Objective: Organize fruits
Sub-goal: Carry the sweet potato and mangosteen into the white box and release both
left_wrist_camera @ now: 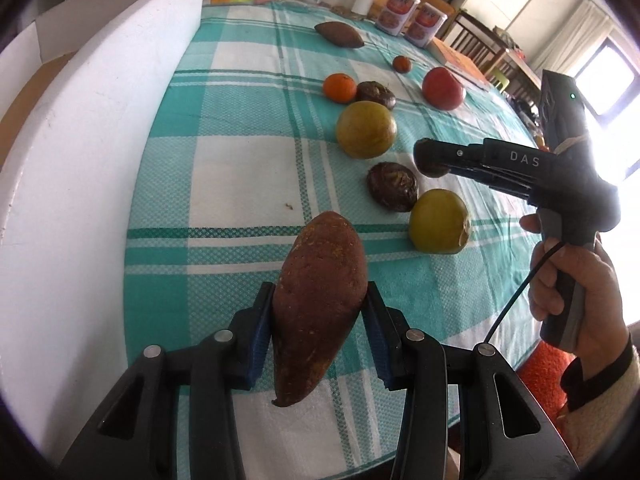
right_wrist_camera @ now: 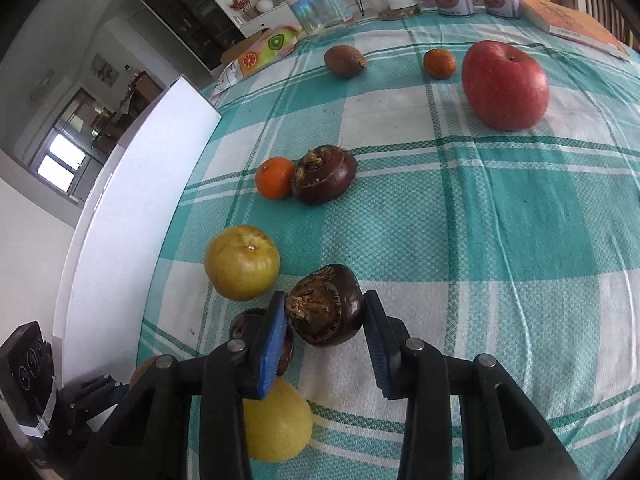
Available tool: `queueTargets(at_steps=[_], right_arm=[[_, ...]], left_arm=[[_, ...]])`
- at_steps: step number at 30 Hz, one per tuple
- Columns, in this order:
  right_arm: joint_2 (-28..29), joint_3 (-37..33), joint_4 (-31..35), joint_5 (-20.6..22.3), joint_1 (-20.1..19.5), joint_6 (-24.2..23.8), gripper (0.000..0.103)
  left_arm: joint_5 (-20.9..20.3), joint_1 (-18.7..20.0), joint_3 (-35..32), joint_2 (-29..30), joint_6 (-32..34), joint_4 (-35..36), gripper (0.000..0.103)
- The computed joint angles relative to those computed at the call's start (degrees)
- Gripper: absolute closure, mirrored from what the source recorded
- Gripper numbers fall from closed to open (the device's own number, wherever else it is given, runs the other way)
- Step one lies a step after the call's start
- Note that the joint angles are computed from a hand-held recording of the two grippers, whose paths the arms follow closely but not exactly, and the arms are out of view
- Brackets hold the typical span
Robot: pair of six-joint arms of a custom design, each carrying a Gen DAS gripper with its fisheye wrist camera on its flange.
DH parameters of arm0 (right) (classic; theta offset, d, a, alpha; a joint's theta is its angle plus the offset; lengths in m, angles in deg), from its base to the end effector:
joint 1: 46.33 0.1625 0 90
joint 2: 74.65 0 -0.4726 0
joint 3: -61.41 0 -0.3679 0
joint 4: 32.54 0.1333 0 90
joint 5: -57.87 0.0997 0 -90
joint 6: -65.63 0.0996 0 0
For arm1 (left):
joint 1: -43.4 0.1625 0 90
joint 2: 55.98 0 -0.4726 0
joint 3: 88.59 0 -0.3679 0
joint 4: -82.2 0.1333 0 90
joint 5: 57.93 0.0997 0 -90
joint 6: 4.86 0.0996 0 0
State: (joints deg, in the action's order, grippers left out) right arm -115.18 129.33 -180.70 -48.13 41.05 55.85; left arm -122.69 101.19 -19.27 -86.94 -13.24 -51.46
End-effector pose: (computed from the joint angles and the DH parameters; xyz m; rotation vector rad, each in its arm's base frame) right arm 0.0682 -0.8245 0.2691 0.0650 -2.7264 0.7041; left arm -0.2784 -0.7717 0.0968 0.5381 2.6878 -0.3319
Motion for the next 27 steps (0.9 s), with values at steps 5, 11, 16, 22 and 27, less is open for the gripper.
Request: queueTargets(at_steps=[5,11,16,22,27], right_arm=[[-3.3,4.2,-5.4,1.7,1.2,0.6,0.065],[-3.2,4.6,-2.5,11.1,6.6,-1.6,0.065],[1.5,1.5,3.4,18.7,11.5,-3.8,0.065],[9.6,-5.5,10.8,17.4,15.6,-6.3,0.065],[14.8,-10.4,13.0,13.0,16.7,-6.8,0.064]], left_arm=[[-6.6,-0.3,1.5,-3.4,-2.3,-1.3,0.059],[-12.1,-0.8,6.0,-11.6,-5.5,-5.4,0.059],[-0.4,-0.1,10.5,-17.6,-8.9,-10.3,0.059],[15.2,3.0,12.5,-19.1,-13.5,-11.2,0.059],[19.5,4.8,12.6,-18.3,-15.7,-10.3,0.058]])
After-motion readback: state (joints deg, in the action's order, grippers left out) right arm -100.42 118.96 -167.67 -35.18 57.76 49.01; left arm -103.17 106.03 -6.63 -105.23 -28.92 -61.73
